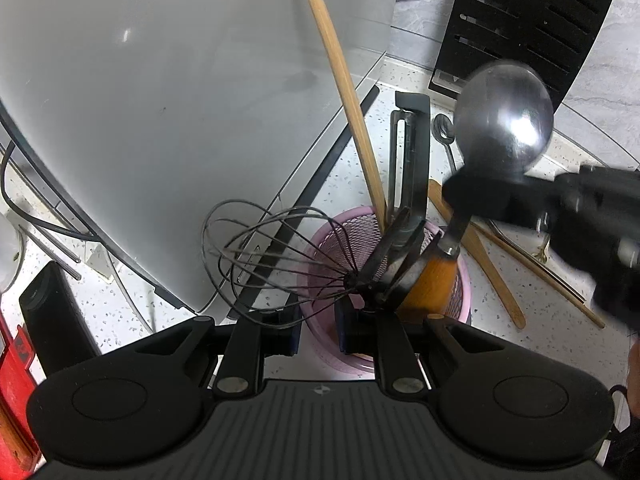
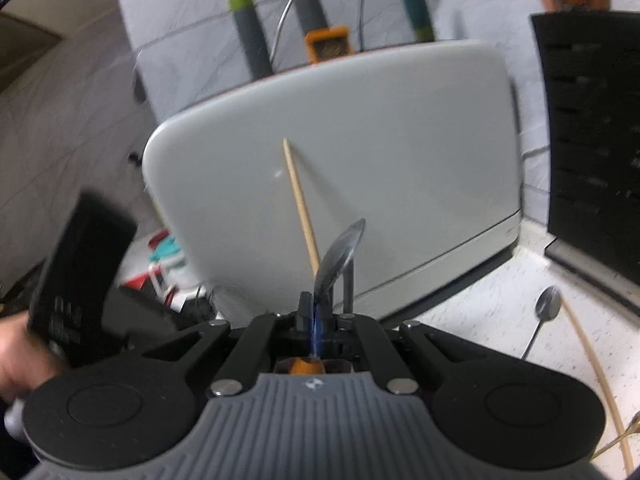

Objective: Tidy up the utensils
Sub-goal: 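Lower the spoon into the pink cup and open the right gripper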

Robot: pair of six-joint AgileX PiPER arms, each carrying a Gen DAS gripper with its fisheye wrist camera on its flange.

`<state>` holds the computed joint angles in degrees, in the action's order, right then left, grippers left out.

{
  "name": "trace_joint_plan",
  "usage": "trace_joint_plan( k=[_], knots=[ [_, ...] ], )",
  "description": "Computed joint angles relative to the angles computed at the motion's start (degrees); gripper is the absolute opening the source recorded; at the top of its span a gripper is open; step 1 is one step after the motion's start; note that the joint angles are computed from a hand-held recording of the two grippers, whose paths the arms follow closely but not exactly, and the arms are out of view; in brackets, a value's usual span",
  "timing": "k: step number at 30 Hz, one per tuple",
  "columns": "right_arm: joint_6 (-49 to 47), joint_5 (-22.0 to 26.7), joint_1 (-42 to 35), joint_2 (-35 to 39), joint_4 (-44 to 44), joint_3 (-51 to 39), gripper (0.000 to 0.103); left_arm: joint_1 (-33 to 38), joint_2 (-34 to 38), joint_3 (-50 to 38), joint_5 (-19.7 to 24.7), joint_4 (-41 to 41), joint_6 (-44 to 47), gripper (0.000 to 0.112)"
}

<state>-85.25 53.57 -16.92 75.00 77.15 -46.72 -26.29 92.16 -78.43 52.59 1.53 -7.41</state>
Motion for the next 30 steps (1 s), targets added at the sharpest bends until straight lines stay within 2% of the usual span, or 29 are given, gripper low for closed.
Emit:
trace_joint_plan(
  k=[6,9,11,15,17,23,24,25,27,28,29,30],
  knots=[
    [-2.0,4.5,-1.9,0.3,-2.9,-0.2,0.000,-0.3,-0.2,0.3,-0.3,1.2,-1.2,0.019],
    [-3.7,4.8,-1.5,0.1,-4.4,0.2,0.000,-0.1,-0.3,0.1,0.0,0.4,-1.1,0.019],
    [-5.7,3.7,-0.1,-0.1,-5.3,1.0,0.000,-0.1,-0.9,0.5,-0.4,1.4,-2.0,0.019],
    [-9.3,-3.2,5.6,-0.2,-6.5,3.7,0.000,0.8,-2.9,1.6,-1.5,0.2,-1.7,0.019],
    [-12.9,-6.5,7.8,-0.1,-3.9,5.5,0.000,1.4,-3.7,2.2,-1.8,-0.7,-1.1,0.019],
    [-12.8,-7.0,9.8,0.2,-3.4,5.5,0.003,2.3,-3.7,2.2,-1.6,-2.2,0.6,0.019],
    [-12.1,-6.5,9.5,0.1,-4.1,5.2,0.006,2.5,-3.5,2.0,-1.6,-2.5,0.9,0.019],
    [-11.5,-5.7,8.9,-0.1,-4.6,5.0,0.015,2.6,-3.5,2.1,-1.5,-2.5,1.0,0.019],
    [-8.5,-4.3,7.8,-0.6,-7.0,3.7,0.025,2.8,-3.6,2.2,-1.5,-2.8,1.4,0.019],
    [-7.6,-3.2,6.9,-0.7,-8.1,3.2,0.027,3.0,-3.7,2.3,-1.6,-3.0,1.6,0.019],
    [-6.9,-1.3,5.6,-0.6,-9.2,2.5,0.027,3.1,-3.7,2.4,-1.6,-3.1,1.8,0.019],
    [-6.4,1.5,3.9,-0.2,-10.4,1.5,0.033,3.3,-3.8,2.5,-1.7,-3.4,2.1,0.019]
  ],
)
